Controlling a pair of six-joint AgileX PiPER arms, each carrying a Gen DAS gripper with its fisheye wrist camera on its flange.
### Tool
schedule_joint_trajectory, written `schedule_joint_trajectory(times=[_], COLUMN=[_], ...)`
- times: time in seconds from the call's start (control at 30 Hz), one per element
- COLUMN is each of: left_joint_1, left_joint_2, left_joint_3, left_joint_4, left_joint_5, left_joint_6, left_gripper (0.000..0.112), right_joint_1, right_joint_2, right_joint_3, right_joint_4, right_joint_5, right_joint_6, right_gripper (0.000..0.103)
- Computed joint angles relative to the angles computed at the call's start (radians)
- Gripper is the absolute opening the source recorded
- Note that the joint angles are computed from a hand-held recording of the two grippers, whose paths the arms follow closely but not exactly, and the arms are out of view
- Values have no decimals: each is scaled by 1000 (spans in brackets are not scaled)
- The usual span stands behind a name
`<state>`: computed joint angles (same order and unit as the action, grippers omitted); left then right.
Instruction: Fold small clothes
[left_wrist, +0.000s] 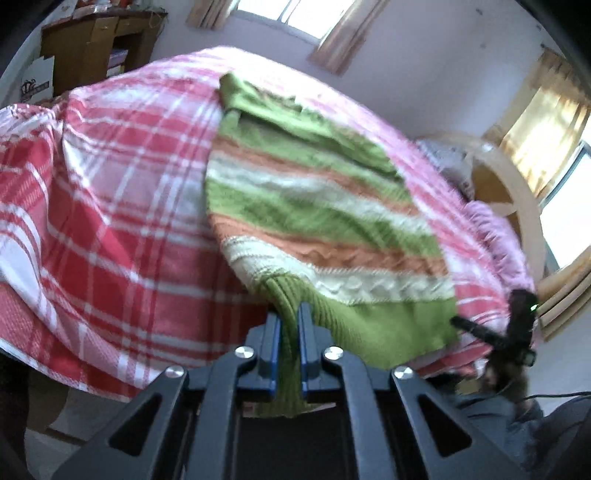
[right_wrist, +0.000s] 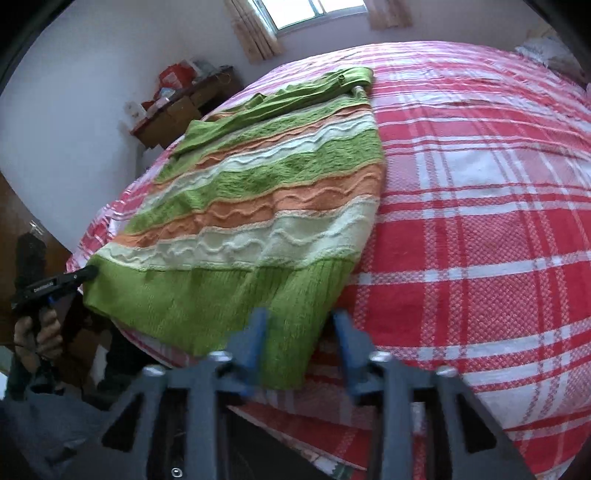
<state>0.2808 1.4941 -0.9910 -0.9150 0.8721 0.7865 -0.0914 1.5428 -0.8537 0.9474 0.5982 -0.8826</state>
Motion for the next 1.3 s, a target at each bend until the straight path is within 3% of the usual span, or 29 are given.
schedule_joint_trajectory(times=[0.13,0.17,0.2,0.23,0.33,0.43,0.57,0.7,0.87,1.3], left_joint_1=[27,24,25,38,71,86,61,21,16,-10], left_joint_2=[3,8,14,20,9,-22,-45,-13,1,178], left_joint_3=[1,3,1,0,3,1,-12,-22,-44,-344], left_joint_4=[-62,-70,-75,-90,-152,-190,-177,-150,-157,-229], left_joint_5=[43,41,46,59,90,93,57,13,23,5], left_joint_6=[58,61,60,70,101,129,126,103,101,-43], left_gripper=[8,8,8,8,8,8,8,8,7,7], right_joint_1=[94,109,112,89,-32,-93,-112,-86,-90,-17], right_joint_2=[-16,-21,-29,-22,-6,-50,-119,-91,-78,33], right_joint_3=[27,35,41,30,13,17,13,-6,-23,-399], right_joint_4=[-64,-79,-82,-61,83,180,240,189,213,183], right_joint_5=[-108,-130,-134,-97,52,134,171,108,127,75], right_joint_6=[6,7,-4,-29,-155,-252,-295,-227,-237,-135], right_gripper=[59,51,26,16,12,11,11,11,10,10])
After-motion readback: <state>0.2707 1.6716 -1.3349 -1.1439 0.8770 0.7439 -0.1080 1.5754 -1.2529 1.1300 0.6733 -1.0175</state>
